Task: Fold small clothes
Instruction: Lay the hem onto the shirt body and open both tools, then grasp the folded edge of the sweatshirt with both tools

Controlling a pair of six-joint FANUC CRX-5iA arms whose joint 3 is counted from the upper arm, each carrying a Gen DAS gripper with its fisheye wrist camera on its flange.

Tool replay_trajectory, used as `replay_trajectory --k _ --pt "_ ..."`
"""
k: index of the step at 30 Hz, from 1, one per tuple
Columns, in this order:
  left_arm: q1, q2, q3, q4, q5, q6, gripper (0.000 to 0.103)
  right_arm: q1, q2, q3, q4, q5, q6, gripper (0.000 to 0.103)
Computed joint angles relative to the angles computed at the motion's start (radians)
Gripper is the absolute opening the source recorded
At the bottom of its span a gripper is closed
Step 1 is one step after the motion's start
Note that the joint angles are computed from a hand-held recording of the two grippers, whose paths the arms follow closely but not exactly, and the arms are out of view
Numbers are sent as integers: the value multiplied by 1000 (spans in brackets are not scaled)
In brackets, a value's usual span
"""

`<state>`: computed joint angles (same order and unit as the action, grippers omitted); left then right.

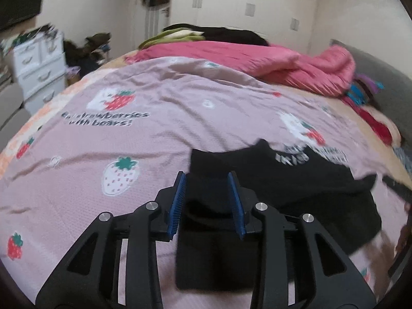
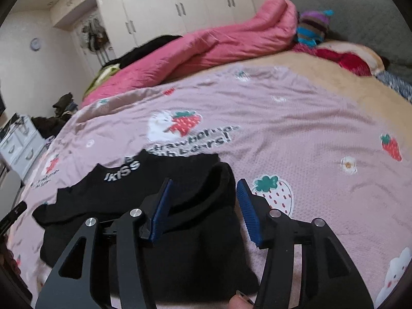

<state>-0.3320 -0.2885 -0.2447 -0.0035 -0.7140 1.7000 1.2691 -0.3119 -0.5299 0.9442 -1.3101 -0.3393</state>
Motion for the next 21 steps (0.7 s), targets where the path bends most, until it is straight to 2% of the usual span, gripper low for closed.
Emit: replay_trajectory --k 1,2,4,7,11,15,21 --pt "-9 0 -9 41 -16 -67 24 11 -2 0 2 10 18 46" --pt "-16 5 -11 61 -33 -100 15 19 -2 5 -7 21 44 43" --pt "-39 10 -20 71 -64 -132 5 33 14 24 -47 37 110 36" --pt "-77 28 -24 69 -102 -156 5 26 45 53 -132 60 163 30" --pt "-147 85 38 -102 -154 -37 5 -1 128 115 -233 28 244 29" --pt "-144 119 57 -141 -151 -6 7 -33 178 135 -245 13 272 29" --pt "-133 194 120 -188 -152 52 7 -110 202 135 -225 78 286 29"
